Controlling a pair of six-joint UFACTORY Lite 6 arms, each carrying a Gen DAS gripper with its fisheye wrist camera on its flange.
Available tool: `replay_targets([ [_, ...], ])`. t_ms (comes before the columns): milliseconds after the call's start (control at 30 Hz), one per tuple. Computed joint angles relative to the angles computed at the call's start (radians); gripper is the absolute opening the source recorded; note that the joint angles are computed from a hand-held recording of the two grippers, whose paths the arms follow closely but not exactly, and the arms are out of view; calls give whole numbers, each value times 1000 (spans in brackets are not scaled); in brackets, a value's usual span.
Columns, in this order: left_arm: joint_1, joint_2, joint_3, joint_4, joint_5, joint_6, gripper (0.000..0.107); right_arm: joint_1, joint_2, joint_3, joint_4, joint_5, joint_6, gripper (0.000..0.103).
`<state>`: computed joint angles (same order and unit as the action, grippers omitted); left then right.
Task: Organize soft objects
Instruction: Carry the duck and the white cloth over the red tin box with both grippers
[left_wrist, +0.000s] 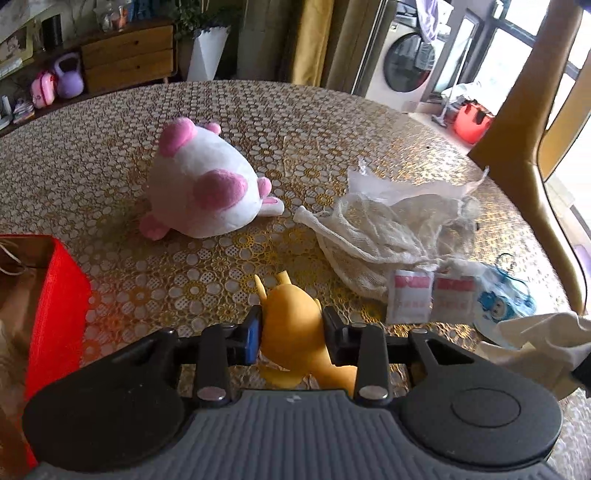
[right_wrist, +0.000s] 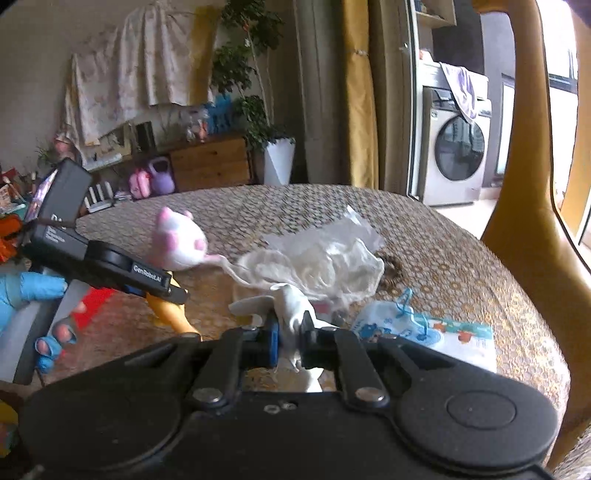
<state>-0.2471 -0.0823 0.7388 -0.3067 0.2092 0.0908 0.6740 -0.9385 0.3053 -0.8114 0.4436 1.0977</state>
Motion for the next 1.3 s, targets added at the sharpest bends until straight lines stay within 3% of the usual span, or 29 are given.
replay_targets([
  [100,49,-109,-47,-139,69,171,34,71,-26,41,38,66,-18,10],
  [400,265,-395,-105,-251,356,423,34,347,56,201,-43,228,122,10],
  [567,484,-504,-68,-342,557,634,33,463,174,304,-118,257,216,10],
  [667,574,-524,-65,-373,606,726,33,513,248,356,-170,267,264,10],
  [833,582,-425,-92,-418,582,783,34,525,329,398,-226,250,327,10],
  [1000,441,-287,-107,-401,421,710,35,517,337,377,-216,243,334,10],
  [1033,416,-267,-112,-387,388,681,38,505,330,366,-210,235,328,11],
  [1100,371,-231,-121,-370,320,631,57,479,314,342,-196,215,321,11],
  [1167,344,-200,-127,-383,274,610,67,449,291,311,-184,188,315,11],
  [1300,282,-101,-103,-358,196,522,73,386,249,259,-151,129,277,11],
])
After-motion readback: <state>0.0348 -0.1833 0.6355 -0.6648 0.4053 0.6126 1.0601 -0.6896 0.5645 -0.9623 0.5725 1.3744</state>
